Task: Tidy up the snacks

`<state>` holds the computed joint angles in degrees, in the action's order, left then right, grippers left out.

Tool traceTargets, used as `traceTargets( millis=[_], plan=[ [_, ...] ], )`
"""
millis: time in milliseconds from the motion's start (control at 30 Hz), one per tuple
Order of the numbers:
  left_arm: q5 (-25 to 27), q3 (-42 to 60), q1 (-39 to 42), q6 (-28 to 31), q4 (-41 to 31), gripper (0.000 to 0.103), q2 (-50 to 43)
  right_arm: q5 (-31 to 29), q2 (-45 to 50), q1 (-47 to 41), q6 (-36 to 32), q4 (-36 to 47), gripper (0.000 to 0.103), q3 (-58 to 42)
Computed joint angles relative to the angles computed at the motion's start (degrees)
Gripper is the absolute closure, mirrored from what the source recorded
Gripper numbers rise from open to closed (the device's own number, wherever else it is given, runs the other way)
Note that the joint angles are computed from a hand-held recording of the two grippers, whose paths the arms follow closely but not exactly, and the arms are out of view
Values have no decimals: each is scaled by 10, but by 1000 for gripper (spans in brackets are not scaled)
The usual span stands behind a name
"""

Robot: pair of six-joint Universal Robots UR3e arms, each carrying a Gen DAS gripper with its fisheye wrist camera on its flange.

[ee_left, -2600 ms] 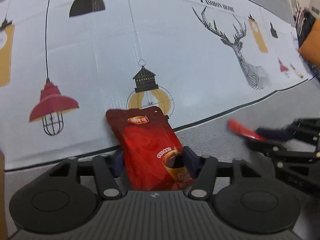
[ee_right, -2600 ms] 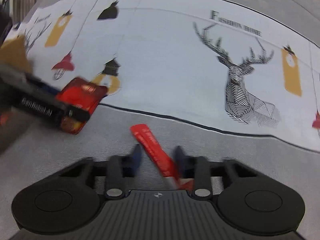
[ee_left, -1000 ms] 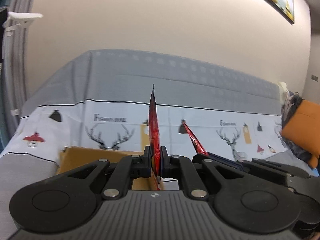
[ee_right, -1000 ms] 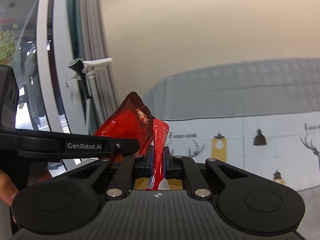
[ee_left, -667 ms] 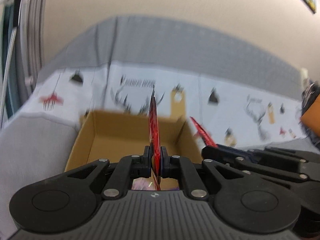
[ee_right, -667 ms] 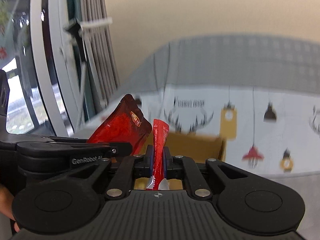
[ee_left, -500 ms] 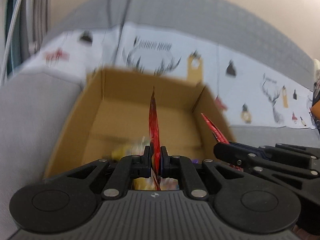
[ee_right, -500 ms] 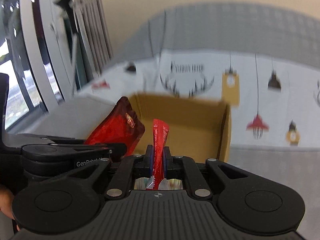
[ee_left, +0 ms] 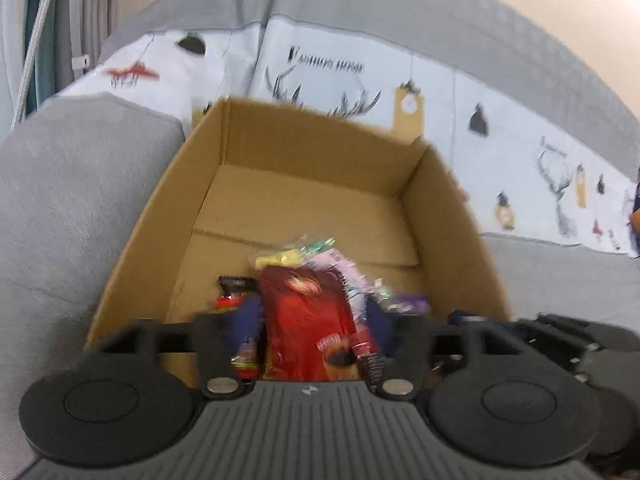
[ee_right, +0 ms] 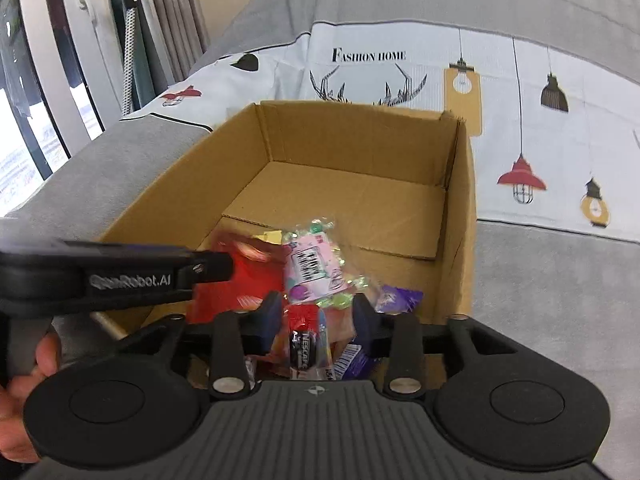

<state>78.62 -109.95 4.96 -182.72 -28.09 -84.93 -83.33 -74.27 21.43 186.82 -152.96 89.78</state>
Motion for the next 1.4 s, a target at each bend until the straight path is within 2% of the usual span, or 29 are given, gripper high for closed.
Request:
traceTargets(
  millis=[67,100,167,200,233,267,300,367,433,500,600,633,733,800,1000,1400],
  plan=[
    [-4,12,-4,4,-35,16,43,-3,-22,3,6,23,50,-5],
    [0,23,-9,7,-64,14,66,-8,-39,6,15,37,42,-8],
    [15,47,-26,12,-119,2,108,-19,-73,12,36,58,27,-17],
    [32,49,-38,2,-127,0,133,-19,-95,12,47,67,16,-16],
    [51,57,-52,-7,-141,0,154,-20,-118,15,57,87,10,-21],
    [72,74,-69,-17,-168,0,171,-22,-136,18,62,102,9,-26],
    [115,107,-102,-40,-207,0,176,-25,-160,23,66,121,8,-28],
    [226,190,-186,-99,-296,0,156,-36,-200,31,73,167,7,-41],
    [328,243,-270,-141,-348,0,144,-64,-229,51,81,231,2,-71],
    [380,279,-334,-166,-384,0,144,-92,-253,70,90,277,1,-94],
    [383,378,-378,-225,-501,0,134,-152,-275,115,108,333,1,-136],
    [400,417,-403,-245,-541,0,119,-174,-274,132,119,359,1,-158],
    [528,546,-525,-319,-668,0,40,-217,-264,174,170,468,1,-245],
    [540,630,-551,-355,-749,0,4,-237,-263,191,194,510,1,-277],
    [574,775,-608,-416,-882,0,-63,-275,-266,228,233,567,1,-320],
    [559,804,-604,-436,-930,0,-69,-278,-249,247,255,618,1,-359]
  ],
)
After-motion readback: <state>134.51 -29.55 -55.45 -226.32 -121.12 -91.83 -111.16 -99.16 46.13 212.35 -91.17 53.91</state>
